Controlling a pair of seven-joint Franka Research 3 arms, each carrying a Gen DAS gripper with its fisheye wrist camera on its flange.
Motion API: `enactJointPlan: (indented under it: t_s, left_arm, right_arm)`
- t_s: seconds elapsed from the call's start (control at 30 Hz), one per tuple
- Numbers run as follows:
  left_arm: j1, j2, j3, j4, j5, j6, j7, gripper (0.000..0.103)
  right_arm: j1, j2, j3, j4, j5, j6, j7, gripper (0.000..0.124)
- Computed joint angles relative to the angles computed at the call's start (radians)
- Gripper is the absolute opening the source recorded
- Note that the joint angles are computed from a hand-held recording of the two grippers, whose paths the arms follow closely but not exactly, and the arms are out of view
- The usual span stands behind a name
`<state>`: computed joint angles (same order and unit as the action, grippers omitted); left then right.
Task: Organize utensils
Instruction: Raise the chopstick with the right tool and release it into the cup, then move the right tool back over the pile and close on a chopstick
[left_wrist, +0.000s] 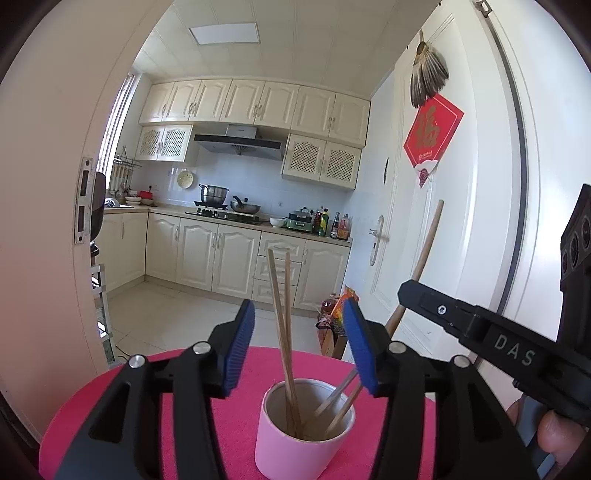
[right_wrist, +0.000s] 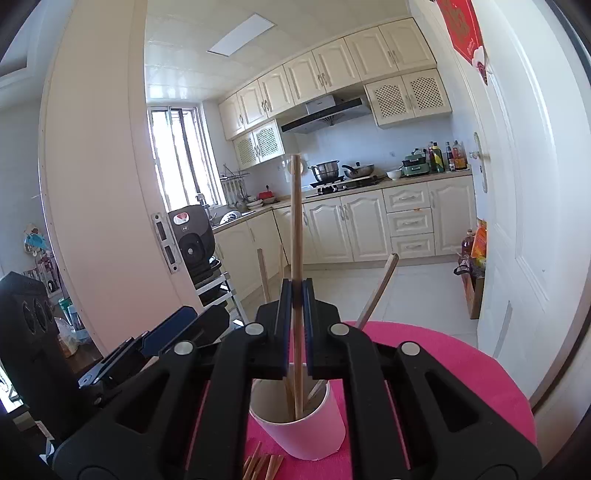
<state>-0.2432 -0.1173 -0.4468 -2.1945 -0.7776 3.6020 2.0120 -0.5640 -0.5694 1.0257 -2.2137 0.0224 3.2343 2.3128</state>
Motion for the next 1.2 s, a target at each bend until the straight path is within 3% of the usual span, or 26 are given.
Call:
enactJointPlan:
  t_s: [0.13, 0.23, 0.27, 0.4, 0.53, 0.6, 0.8, 0.9, 1.07, 1.2]
  left_arm:
    - [0.018, -0.029, -0.020, -0.012, -0.036, -0.024, 0.019, 0.059]
    - [0.071, -0.054, -0.083, -0.009, -0.118, -0.041, 0.091, 0.061]
    - [0.094, -0.064, -0.105, -0.008, -0.147, -0.056, 0.116, 0.061]
    - [0.196, -0.124, -0.193, -0.025, -0.217, -0.124, 0.151, 0.061]
    - [0.313, -0.212, -0.274, -0.062, -0.245, -0.220, 0.122, 0.062]
    - [0.391, -0.272, -0.319, -0.083, -0.239, -0.306, 0.077, 0.062]
    - [0.485, -0.416, -0.321, -0.154, -0.121, -0.589, -0.091, 0.063]
    - [0.439, -0.438, -0.264, -0.188, -0.086, -0.677, -0.116, 0.063]
    - [0.424, -0.459, -0.218, -0.220, 0.024, -0.842, -0.222, 0.063]
    - [0.389, -0.445, -0.179, -0.238, 0.097, -0.929, -0.276, 0.063]
  right_arm:
    - [0.008, -0.019, -0.005, 0.000, -0.002, -0.030, 0.012, 0.007]
    - [0.028, -0.037, -0.022, -0.008, -0.011, -0.058, 0.027, 0.009]
    - [0.028, -0.047, -0.024, -0.012, -0.015, -0.066, 0.036, 0.011]
    - [0.052, -0.078, -0.048, -0.036, -0.028, -0.070, 0.065, 0.045]
    - [0.094, -0.109, -0.081, -0.057, -0.038, -0.092, 0.079, 0.045]
    - [0.120, -0.118, -0.102, -0.067, -0.043, -0.105, 0.084, 0.045]
    - [0.214, -0.147, -0.163, -0.102, -0.069, -0.156, 0.090, 0.045]
    - [0.271, -0.154, -0.197, -0.125, -0.081, -0.185, 0.095, 0.045]
    - [0.372, -0.128, -0.253, -0.142, -0.115, -0.265, 0.092, 0.045]
    - [0.456, -0.082, -0.287, -0.136, -0.152, -0.351, 0.089, 0.045]
